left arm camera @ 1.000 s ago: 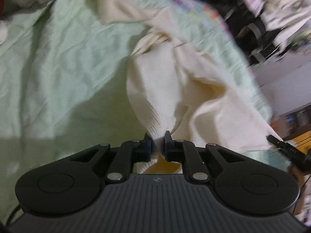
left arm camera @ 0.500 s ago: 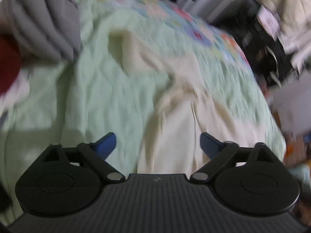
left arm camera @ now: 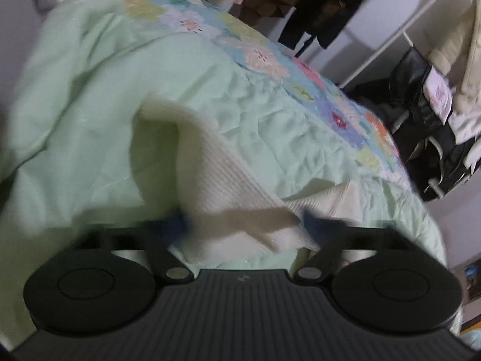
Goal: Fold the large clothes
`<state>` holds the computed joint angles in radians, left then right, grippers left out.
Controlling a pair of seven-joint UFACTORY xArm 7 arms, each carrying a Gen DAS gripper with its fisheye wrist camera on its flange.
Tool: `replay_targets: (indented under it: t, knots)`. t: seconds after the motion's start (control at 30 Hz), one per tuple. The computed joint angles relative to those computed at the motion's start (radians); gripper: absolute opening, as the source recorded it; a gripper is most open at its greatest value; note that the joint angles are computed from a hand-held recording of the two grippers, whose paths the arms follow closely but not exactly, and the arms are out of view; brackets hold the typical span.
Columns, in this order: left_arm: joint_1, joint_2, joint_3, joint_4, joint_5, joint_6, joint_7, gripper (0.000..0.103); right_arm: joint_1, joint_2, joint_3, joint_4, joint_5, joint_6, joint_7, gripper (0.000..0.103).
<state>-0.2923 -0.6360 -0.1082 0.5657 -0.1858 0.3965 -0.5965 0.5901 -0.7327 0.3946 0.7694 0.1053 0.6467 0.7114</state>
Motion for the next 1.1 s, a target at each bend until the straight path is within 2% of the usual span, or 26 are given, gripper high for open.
replay_targets:
  t: [0.1, 0.23, 0.33, 0.5, 0.6, 0.63, 0.67, 0.73, 0.77, 0.87, 0.93, 0.97, 1.03, 1.07, 1.1]
  knots:
    - [0.036, 0.0, -0.059, 0.024, 0.059, 0.018, -0.03, 0.011, -0.023, 0.006, 0.014, -0.016, -0.021, 0.008, 0.022, 0.07]
    - [-0.057, -0.027, 0.004, 0.021, -0.023, -0.071, -0.018, 0.01, -0.024, -0.024, 0.002, -0.055, -0.018, -0.016, 0.044, 0.07]
    - [-0.075, -0.048, 0.004, 0.036, -0.041, -0.088, -0.025, 0.01, -0.02, -0.047, -0.01, -0.076, -0.008, -0.023, 0.057, 0.07]
    - [-0.196, -0.074, 0.058, 0.043, -0.14, -0.153, -0.012, 0.01, -0.024, -0.083, -0.013, -0.105, -0.003, -0.049, 0.077, 0.073]
    - [-0.333, -0.121, 0.134, 0.019, -0.253, -0.212, -0.012, 0.01, -0.023, -0.11, -0.012, -0.122, 0.001, -0.081, 0.093, 0.074]
    - [-0.352, -0.14, 0.133, 0.016, -0.283, -0.22, -0.021, 0.01, -0.02, -0.118, -0.014, -0.132, 0.006, -0.101, 0.099, 0.074]
    - [-0.329, -0.158, 0.104, 0.023, -0.272, -0.207, -0.046, 0.01, -0.015, -0.124, -0.017, -0.15, 0.016, -0.138, 0.107, 0.075]
    - [-0.215, -0.188, -0.003, 0.061, -0.19, -0.146, -0.093, 0.01, -0.003, -0.133, -0.023, -0.184, 0.034, -0.214, 0.125, 0.075]
    - [-0.197, -0.202, -0.029, 0.077, -0.17, -0.134, -0.109, 0.01, 0.001, -0.134, -0.023, -0.197, 0.038, -0.248, 0.132, 0.075]
    - [-0.25, -0.217, -0.028, 0.096, -0.194, -0.147, -0.154, 0.011, 0.028, -0.109, -0.035, -0.21, 0.036, -0.326, 0.124, 0.076]
    - [-0.222, -0.223, -0.058, 0.121, -0.173, -0.093, -0.198, 0.011, 0.081, -0.067, -0.077, -0.209, 0.065, -0.378, 0.109, 0.076]
    - [-0.206, -0.224, -0.074, 0.137, -0.16, -0.057, -0.221, 0.011, 0.063, -0.06, -0.062, -0.193, 0.053, -0.355, 0.117, 0.076]
    - [-0.221, -0.219, -0.064, 0.173, -0.163, 0.043, -0.25, 0.015, 0.027, -0.044, -0.034, -0.162, 0.028, -0.307, 0.133, 0.076]
    - [-0.25, -0.212, -0.043, 0.187, -0.183, 0.09, -0.251, 0.028, 0.01, -0.036, -0.02, -0.146, 0.015, -0.284, 0.141, 0.076]
    - [-0.296, -0.204, -0.011, 0.195, -0.22, 0.126, -0.239, 0.051, -0.009, -0.036, -0.006, -0.134, -0.001, -0.257, 0.151, 0.076]
